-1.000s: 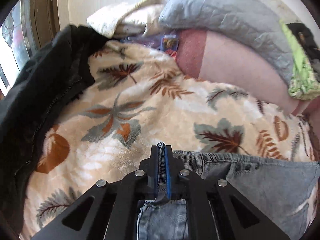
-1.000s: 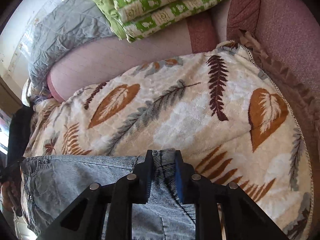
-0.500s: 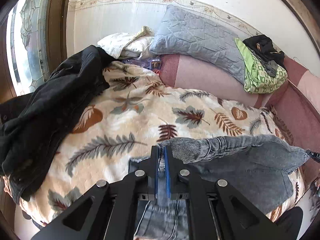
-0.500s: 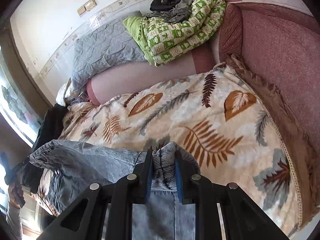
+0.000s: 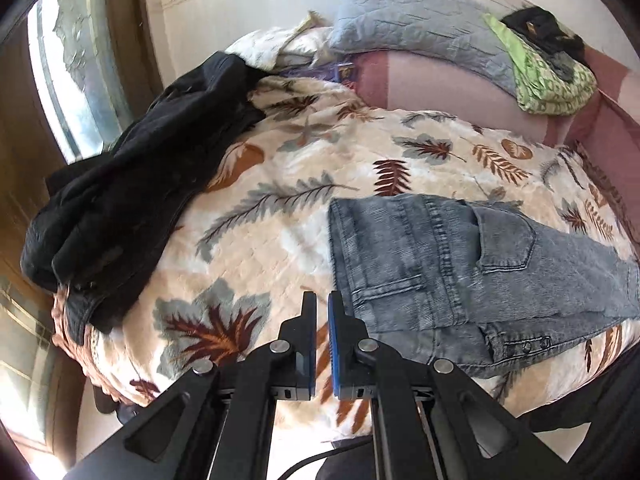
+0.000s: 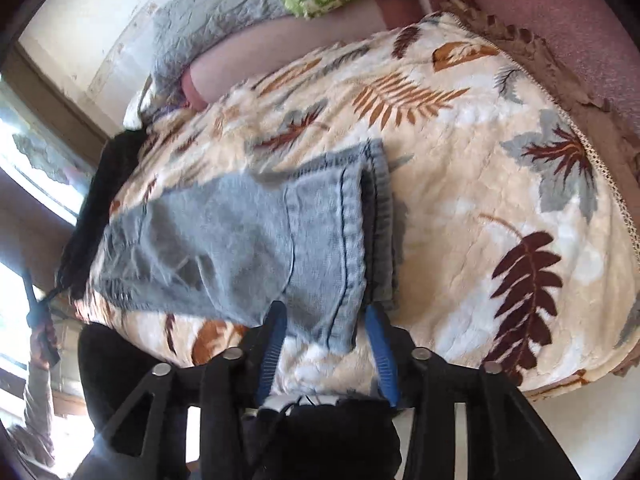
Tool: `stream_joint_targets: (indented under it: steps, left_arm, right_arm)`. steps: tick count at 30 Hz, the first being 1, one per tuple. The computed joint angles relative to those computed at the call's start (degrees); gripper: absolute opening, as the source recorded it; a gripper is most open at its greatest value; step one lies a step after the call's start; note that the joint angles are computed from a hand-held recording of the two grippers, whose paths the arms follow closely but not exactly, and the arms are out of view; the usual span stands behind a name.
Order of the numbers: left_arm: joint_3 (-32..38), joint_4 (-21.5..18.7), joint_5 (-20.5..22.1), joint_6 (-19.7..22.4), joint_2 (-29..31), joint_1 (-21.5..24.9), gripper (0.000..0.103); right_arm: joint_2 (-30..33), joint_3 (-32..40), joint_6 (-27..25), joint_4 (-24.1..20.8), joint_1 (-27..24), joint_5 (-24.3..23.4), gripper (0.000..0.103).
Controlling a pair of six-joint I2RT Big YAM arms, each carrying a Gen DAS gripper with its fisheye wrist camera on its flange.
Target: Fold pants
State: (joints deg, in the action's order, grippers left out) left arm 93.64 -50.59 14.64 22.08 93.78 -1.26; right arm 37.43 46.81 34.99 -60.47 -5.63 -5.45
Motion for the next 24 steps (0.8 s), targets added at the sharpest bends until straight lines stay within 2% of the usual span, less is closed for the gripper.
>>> stream_joint_targets:
  steps: [1,2,4,6,9,11,13,15,16,17,18,21,24]
  left_arm:
    - [-0.07,0.40,-0.55,0.67,-0.22,-1.57,0.011]
    - [-0.07,0.38,-0.56,1.23,-0.25,-3.17,0.014]
    - [0.09,-0.24,-1.20,2.25,0.29,-5.99,0.027]
    - [0.68,-0.59,-2.86,1.23,1.65,-8.09,0.027]
    - [3.36,-3.00,-2.28,-2.76,4.74,-9.01,0.027]
    - [3.51,-2.51,-3.15,-4.77,5.72,-9.54,0.028]
    - [4.47,-4.24,-5.36,-4.53,7.76,-10.26,0.037]
    - [4.32,-5.70,-9.02,-3.52,9.48,-11.12,0.039]
    - [3.15,-4.50,-9.77,-3.31,9.36,-11.30,0.043]
    - [2.40,-3.65,-10.16,-3.47,9.05,-11.34,0.044]
    - [2.58,-3.88,-10.03,-3.86,9.01,-11.32,0.044]
    - [3.33,-4.69,-9.60,-4.05,9.57,-11.17,0.046]
    - [3.53,-4.82,-8.90,-4.24,9.74,-10.92,0.046]
  right_arm:
    - [0.42,0.57,0.80,1.09,-1.69,-0.10,0.074]
    - [1.34,1.01,1.60,2.43,-3.49,-1.20,0.074]
    - [3.77,1.22,3.56,5.81,-6.83,-5.39,0.074]
    - [6.76,1.36,6.37,8.62,-8.72,-8.47,0.074]
    - [11.26,0.88,10.38,12.24,-10.71,-13.75,0.074]
    - [13.69,0.43,12.23,14.04,-11.50,-16.32,0.074]
    - [15.14,-0.14,14.02,15.66,-11.88,-17.42,0.074]
    - [16.67,-0.08,14.17,16.18,-12.07,-18.29,0.073]
    - [17.29,0.45,13.19,15.73,-11.83,-17.63,0.065]
    - [18.30,1.64,11.11,14.10,-11.25,-16.76,0.052]
    - [19.16,3.10,8.90,11.96,-10.34,-14.83,0.025]
    - [18.70,6.49,4.15,9.82,-7.20,-6.24,0.010]
    - [16.02,8.91,0.80,10.48,-3.16,6.26,0.010]
